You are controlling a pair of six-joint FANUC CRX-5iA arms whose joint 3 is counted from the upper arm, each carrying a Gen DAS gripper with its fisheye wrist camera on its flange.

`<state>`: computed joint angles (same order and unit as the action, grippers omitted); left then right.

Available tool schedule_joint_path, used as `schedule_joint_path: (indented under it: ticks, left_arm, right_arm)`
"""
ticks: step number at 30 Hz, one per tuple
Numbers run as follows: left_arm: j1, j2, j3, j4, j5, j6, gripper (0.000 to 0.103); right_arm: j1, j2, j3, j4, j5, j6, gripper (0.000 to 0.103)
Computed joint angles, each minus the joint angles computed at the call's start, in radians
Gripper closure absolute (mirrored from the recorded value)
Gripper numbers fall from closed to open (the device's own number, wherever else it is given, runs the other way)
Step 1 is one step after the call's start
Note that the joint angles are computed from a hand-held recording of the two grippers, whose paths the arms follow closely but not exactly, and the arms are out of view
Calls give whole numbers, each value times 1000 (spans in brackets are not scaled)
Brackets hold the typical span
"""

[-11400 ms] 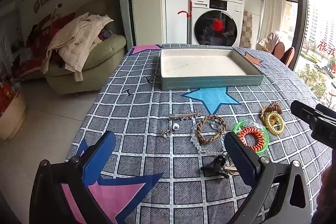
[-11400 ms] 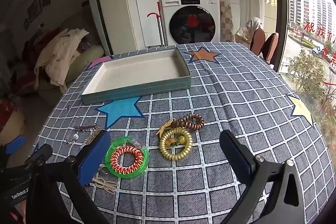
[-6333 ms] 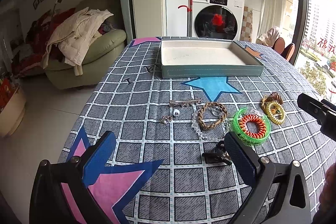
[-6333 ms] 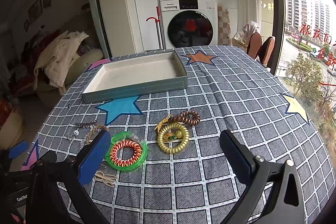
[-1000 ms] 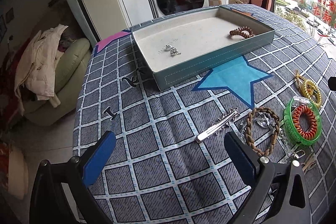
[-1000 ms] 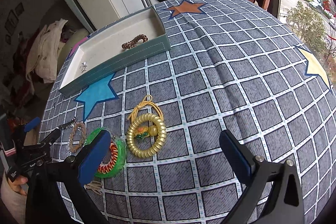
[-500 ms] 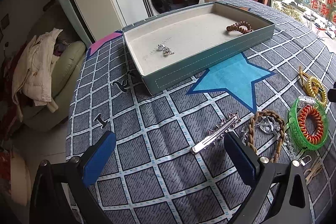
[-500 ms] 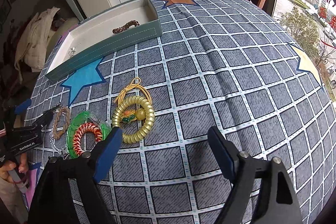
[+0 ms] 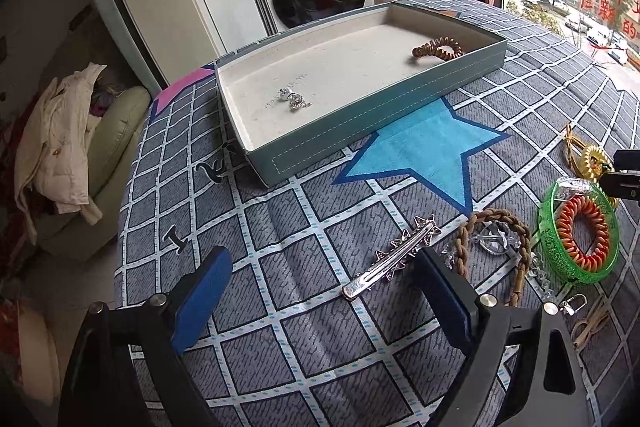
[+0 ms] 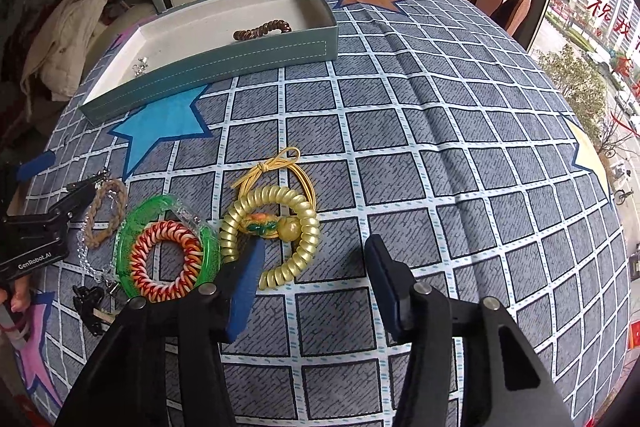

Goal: Organize jewelry
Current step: 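Grasp the gold spiral coil with the right tool while the left tool grasps the silver hair clip, then carry the gold coil and silver clip into the tray and open both tools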

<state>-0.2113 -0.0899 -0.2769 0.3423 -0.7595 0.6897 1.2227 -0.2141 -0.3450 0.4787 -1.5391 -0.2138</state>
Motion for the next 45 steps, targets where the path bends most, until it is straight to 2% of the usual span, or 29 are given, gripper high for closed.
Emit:
schedule_joint_path:
  ticks: [1,3,8,11,12,13,16,20,31,37,45]
  left_arm:
    - [0,-2,-3,5,0,-8,0]
    - [4,-1,-5,34,-24,-36,8]
    - [-10,-23,-25,34,-11,-84,22]
    - [-11,-25,-23,32,-19,-91,26]
    - [-7,-20,-19,46,-39,-102,34]
    - [-2,-15,-16,63,-64,-115,48]
    - [-10,-21,-19,59,-73,-121,66]
    - [-9,-30,-26,59,-71,-109,66]
    - [62,-28,-25,156,-155,-40,68]
    - [81,-39,-25,186,-168,-6,68]
    - [87,-39,0,214,-168,52,68]
  right_arm:
    - [0,12,8,0,-10,15,48]
    - [4,23,15,2,-20,30,51]
    - [6,22,17,-1,-17,38,55]
    - [9,26,21,-2,-17,39,59]
    - [9,27,22,-2,-16,40,60]
    - [8,30,25,-2,-13,42,62]
    - [11,34,30,0,-10,41,74]
    - [27,24,21,5,-14,17,92]
    - [87,-67,-45,56,-11,-98,92]
    - [95,-85,-49,85,-3,-119,92]
    - [62,-91,-39,118,42,-84,92]
